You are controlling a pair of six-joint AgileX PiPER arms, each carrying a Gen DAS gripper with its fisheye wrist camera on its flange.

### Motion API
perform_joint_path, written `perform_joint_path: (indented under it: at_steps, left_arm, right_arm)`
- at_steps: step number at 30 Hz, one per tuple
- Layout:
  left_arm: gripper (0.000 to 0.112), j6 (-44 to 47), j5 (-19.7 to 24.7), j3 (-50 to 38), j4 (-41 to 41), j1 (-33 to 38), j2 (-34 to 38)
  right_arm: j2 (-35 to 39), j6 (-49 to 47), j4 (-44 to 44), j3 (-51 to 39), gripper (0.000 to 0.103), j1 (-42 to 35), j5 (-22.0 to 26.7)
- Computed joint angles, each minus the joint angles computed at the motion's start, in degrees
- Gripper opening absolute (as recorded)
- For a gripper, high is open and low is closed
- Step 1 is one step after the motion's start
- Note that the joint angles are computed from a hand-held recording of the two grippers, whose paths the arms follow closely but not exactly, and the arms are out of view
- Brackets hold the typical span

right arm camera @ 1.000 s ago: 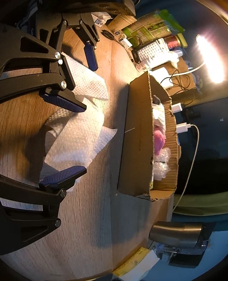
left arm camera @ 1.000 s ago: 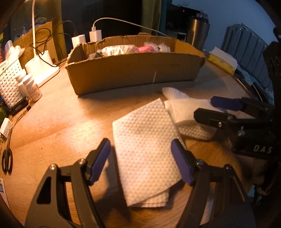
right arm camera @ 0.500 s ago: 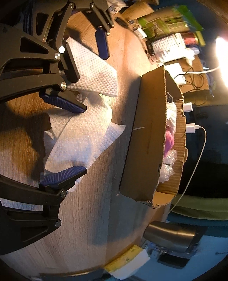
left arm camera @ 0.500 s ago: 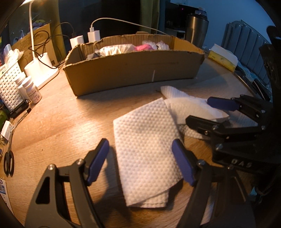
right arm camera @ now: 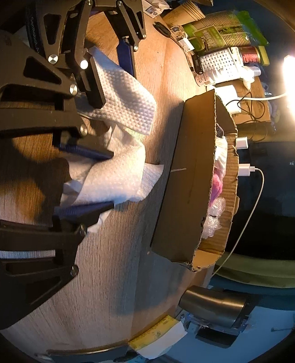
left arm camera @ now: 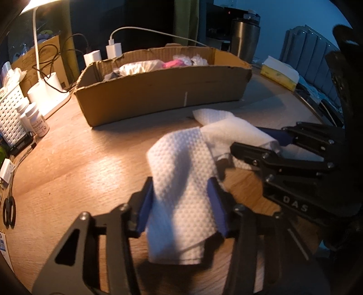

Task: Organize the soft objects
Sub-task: 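Close the left tool on one white wipe while the right tool grasps another wipe, then carry the wipe in the left tool while the right tool carries its wipe into the box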

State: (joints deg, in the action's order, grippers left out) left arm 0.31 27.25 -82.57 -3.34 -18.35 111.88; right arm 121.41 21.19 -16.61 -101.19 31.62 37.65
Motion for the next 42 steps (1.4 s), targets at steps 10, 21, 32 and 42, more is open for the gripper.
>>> perform_joint_path:
  at_steps: [10,21,32,42]
  left_arm:
    - [0.029,1.9,-2.1,2.4,-2.6,-0.3,-1.3]
    - [0.027,2.6,-2.9,4.4,-4.0,0.5,-3.3]
    - [0.027,6.2,-2.9,4.1,-8.1,2.3,-5.7]
    - [0.027,6.4,-1.9,1.2,-8.4,3.8,-6.1]
  right_arm:
    - [-2.5,-0.7,2.4,4.0,0.021,-1.0,-2.9]
    - [-8.2,-2.0,6.1,10.4,0.020,-3.9,-6.4]
    - [-11.3,-2.2,5.9,10.8,0.020,-4.9,-7.0]
    - [-11.1,-3.0,6.1,7.5,0.020,-5.2,-5.4]
